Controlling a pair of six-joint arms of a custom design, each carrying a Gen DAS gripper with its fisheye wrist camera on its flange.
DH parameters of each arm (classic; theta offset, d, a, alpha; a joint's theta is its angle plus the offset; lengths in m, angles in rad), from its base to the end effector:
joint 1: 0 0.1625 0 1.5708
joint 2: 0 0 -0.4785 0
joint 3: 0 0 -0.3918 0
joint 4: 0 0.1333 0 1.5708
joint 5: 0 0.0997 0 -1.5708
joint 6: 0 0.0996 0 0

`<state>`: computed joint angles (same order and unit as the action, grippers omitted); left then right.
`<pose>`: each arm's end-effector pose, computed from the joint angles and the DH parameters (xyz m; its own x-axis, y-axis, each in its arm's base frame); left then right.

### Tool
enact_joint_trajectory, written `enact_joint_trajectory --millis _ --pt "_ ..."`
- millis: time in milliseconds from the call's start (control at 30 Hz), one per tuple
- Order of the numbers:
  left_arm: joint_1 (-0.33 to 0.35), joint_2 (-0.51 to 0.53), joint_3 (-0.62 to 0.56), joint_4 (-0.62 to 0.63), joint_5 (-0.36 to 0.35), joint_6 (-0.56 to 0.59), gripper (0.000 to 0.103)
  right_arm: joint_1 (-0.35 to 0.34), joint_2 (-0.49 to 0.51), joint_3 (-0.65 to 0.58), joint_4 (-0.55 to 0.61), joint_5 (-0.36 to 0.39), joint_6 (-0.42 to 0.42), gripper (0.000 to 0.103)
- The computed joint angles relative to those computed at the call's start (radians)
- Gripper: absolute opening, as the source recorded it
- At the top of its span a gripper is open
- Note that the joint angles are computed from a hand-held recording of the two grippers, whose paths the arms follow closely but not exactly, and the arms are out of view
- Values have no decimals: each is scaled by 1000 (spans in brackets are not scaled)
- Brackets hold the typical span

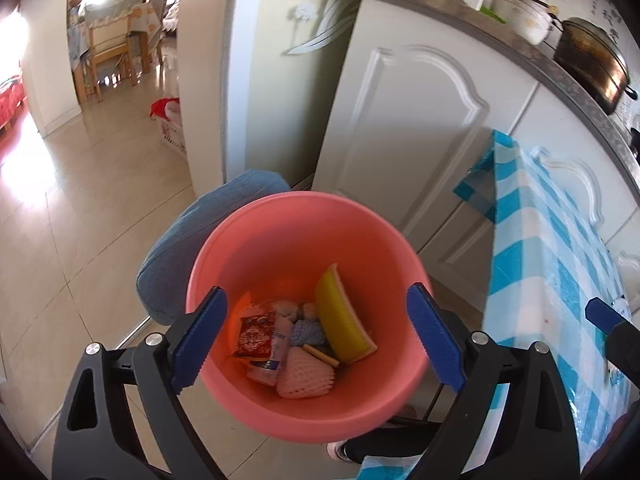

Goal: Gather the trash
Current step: 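Carry both items over the pink bucket and open both grippers to drop them, then move both open tools back over the table toward the remaining trash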

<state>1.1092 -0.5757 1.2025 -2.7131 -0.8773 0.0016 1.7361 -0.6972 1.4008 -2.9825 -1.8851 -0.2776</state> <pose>-0.1992 -0.8427 0.1757 -0.8283 0.0616 -0.5569 0.3888 0.7789 -0.4921 0.2332 -0.7751 0.2091 -0.8997 -0.1651 0.4041 -0.3863 0.7320 -0.5611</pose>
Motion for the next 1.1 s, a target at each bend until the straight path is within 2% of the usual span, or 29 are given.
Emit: enact_joint_trajectory --millis 267,367,767,1100 --pt "-47 -1 29 -16 -10 55 92 -12 -86 169 -235 60 -62 98" --pt "-64 -2 44 -24 -14 72 92 -7 -107 211 -302 28 -84 98" --pt "-123 -19 116 -55 -32 118 92 -8 -200 353 -431 -72 -56 98" --pt "-171 -28 173 -83 -71 161 93 -7 -270 469 -537 -97 -18 98"
